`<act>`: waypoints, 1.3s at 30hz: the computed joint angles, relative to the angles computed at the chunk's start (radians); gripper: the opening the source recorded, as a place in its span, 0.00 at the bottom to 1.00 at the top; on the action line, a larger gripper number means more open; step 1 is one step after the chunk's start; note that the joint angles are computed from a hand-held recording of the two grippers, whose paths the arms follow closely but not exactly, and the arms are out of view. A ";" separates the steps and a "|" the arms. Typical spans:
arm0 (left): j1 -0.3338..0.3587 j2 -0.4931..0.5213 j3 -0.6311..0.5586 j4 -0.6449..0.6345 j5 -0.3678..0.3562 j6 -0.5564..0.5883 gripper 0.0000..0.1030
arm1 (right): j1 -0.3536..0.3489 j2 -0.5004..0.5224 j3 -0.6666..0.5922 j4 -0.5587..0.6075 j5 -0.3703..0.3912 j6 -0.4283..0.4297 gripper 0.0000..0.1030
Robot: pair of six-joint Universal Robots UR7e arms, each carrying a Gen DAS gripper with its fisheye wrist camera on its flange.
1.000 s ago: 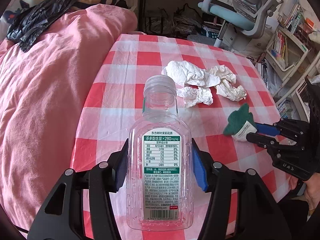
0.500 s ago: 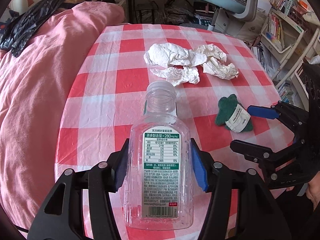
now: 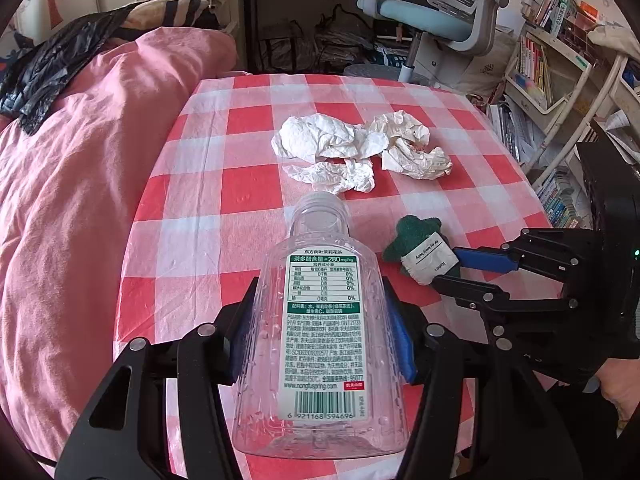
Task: Collect trash
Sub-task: 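Grasp the green plush toy with the right gripper while left holds the bottle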
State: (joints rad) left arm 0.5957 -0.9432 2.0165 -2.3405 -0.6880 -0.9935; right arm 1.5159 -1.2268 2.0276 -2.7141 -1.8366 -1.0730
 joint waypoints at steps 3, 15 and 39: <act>0.000 -0.001 -0.001 -0.001 -0.001 0.004 0.52 | 0.003 0.004 0.003 0.000 -0.005 -0.008 0.28; 0.000 0.001 -0.002 0.001 -0.001 0.003 0.52 | 0.004 0.003 0.022 -0.003 0.001 -0.038 0.63; 0.012 -0.021 0.027 -0.044 -0.018 -0.010 0.52 | 0.014 0.014 0.046 -0.043 0.004 -0.073 0.58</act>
State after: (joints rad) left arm 0.6078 -0.9642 2.0431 -2.3844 -0.7058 -1.0031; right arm 1.5296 -1.2130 2.0732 -2.7569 -1.8325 -1.1455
